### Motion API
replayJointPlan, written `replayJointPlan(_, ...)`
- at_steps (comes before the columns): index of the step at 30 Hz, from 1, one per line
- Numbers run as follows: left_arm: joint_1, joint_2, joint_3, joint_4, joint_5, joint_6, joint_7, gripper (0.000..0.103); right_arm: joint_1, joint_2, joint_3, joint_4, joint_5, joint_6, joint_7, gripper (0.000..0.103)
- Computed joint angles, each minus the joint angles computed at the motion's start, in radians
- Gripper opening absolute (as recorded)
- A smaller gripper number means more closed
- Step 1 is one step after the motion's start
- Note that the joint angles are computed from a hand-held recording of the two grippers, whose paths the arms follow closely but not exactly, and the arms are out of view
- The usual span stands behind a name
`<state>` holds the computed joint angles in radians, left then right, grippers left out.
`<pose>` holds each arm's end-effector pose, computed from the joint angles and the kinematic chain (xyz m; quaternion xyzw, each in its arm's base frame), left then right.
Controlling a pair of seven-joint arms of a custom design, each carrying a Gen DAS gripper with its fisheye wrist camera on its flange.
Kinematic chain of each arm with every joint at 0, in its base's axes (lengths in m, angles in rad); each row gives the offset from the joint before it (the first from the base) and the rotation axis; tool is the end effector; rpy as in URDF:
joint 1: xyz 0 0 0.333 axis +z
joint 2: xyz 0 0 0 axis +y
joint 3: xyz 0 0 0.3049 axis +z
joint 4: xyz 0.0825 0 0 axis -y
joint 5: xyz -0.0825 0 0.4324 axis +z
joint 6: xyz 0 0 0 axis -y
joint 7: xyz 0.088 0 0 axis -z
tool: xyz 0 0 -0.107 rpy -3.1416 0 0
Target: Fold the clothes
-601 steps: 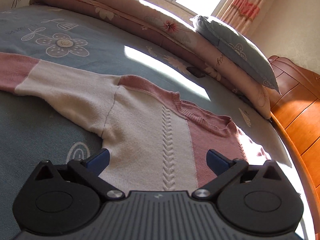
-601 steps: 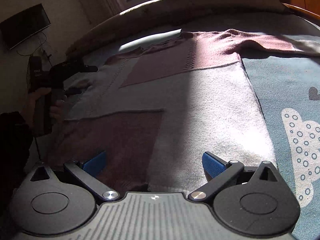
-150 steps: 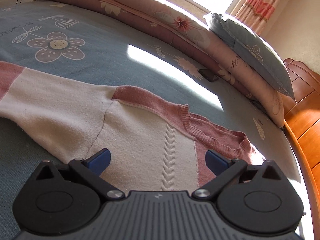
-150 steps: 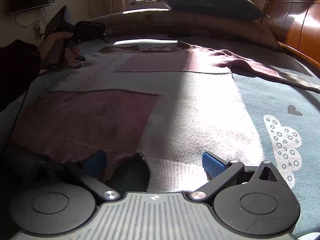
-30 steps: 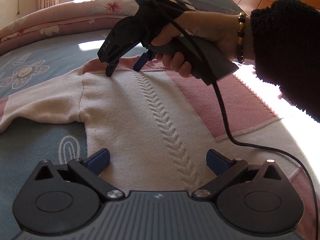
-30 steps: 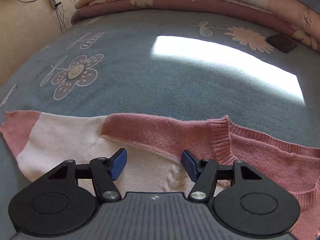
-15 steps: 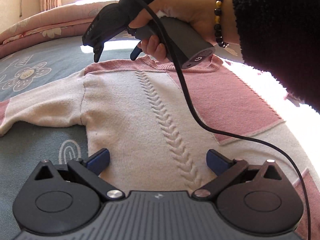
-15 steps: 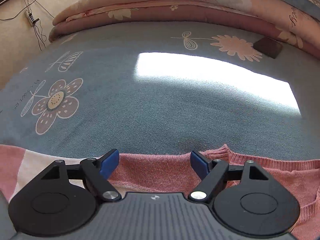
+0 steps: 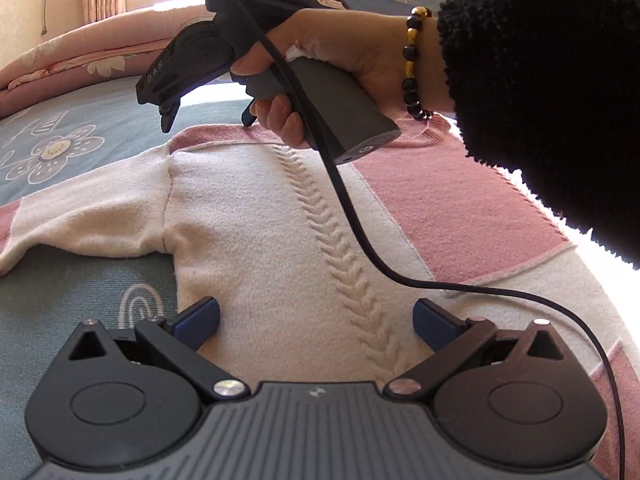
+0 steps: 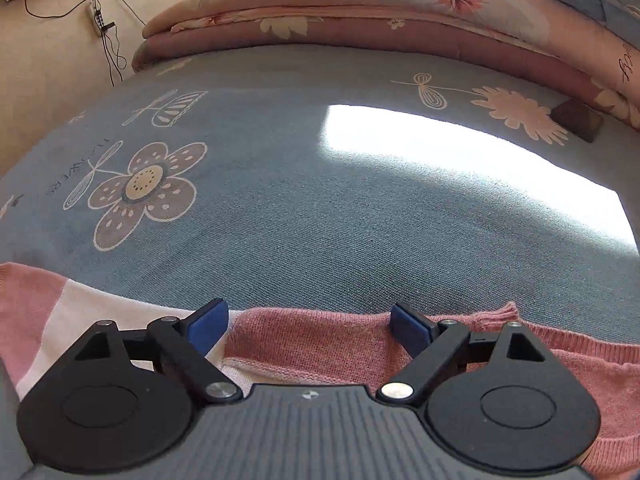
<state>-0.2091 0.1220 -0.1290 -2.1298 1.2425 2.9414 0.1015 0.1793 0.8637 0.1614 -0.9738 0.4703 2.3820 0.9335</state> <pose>0.5603 -0.2611 0.3583 -0.6413 0.6505 -0.3120 0.2611 0.8213 0.2371 0.3947 -0.8307 0.4217 -0.0634 0.3579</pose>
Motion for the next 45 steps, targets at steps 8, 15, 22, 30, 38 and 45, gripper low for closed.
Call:
replayJointPlan(8,-0.002,0.000,-0.001,0.001,0.014,-0.017,-0.002,0.102,-0.061,0.006,0.068,0.022,0.125,-0.121,-0.071,0.091)
replayJointPlan(15,0.004,0.002,0.002,0.000,0.017,0.001,0.001,0.102,-0.016,-0.021,0.039,-0.045,0.082,-0.083,-0.191,0.098)
replayJointPlan(22,0.001,0.007,0.002,0.007,0.022,-0.010,0.001,0.102,-0.066,0.018,0.079,0.050,0.194,-0.218,-0.182,0.095)
replayJointPlan(30,0.004,0.005,0.004,0.004,0.011,0.002,0.001,0.102,-0.066,0.017,0.062,0.050,0.180,-0.221,-0.189,0.094)
replayJointPlan(38,0.000,0.007,0.003,0.007,0.010,-0.012,0.015,0.102,-0.056,0.102,0.019,0.156,0.142,-0.180,-0.046,0.094)
replayJointPlan(45,0.004,0.014,0.023,0.021,0.052,0.047,-0.079,0.102,-0.098,-0.030,0.026,0.010,0.114,-0.132,-0.175,0.094)
